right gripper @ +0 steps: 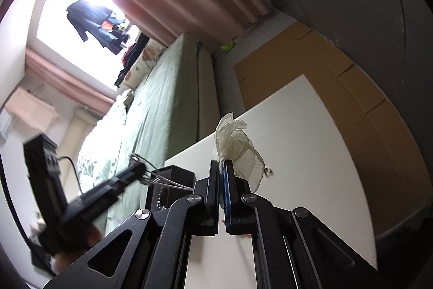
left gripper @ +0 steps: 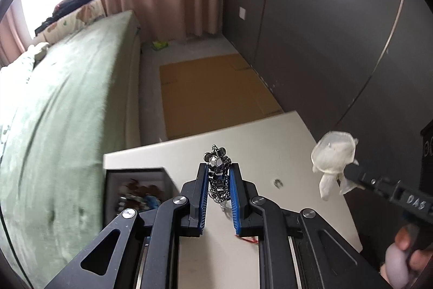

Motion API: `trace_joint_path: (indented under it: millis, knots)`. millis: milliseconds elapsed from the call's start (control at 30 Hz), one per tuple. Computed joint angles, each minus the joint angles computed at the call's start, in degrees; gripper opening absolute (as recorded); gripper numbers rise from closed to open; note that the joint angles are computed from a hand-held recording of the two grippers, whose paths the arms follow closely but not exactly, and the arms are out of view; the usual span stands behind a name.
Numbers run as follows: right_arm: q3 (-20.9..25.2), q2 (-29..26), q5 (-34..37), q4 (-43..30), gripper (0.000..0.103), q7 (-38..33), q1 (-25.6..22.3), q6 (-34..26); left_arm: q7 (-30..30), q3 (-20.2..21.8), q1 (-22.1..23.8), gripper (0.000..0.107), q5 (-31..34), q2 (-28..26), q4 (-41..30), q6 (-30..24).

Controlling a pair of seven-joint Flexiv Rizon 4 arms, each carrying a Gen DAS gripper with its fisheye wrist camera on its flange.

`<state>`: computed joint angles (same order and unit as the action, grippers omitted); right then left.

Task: Organize jewelry
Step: 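Grasp the silver chain necklace with the left tool while right tool holds the pouch, then lower the silver chain into the black box with the left tool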

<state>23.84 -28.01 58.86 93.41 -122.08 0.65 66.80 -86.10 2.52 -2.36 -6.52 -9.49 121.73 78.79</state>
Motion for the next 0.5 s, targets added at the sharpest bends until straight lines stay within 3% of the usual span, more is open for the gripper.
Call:
trace_joint_path:
  millis: [333,500]
  knots:
    - [0.4,-0.5,2.1,-0.7,0.005,-2.7,1.0,0.0,-0.1,1.5,2.0,0.015,1.2,8.2,1.2,-0.1]
    - [0.7,-0.8,1.5,-0.8,0.005,-2.5,1.9,0.6,1.0,1.5,3.2,0.015,0.7,9.3,0.9,-0.1]
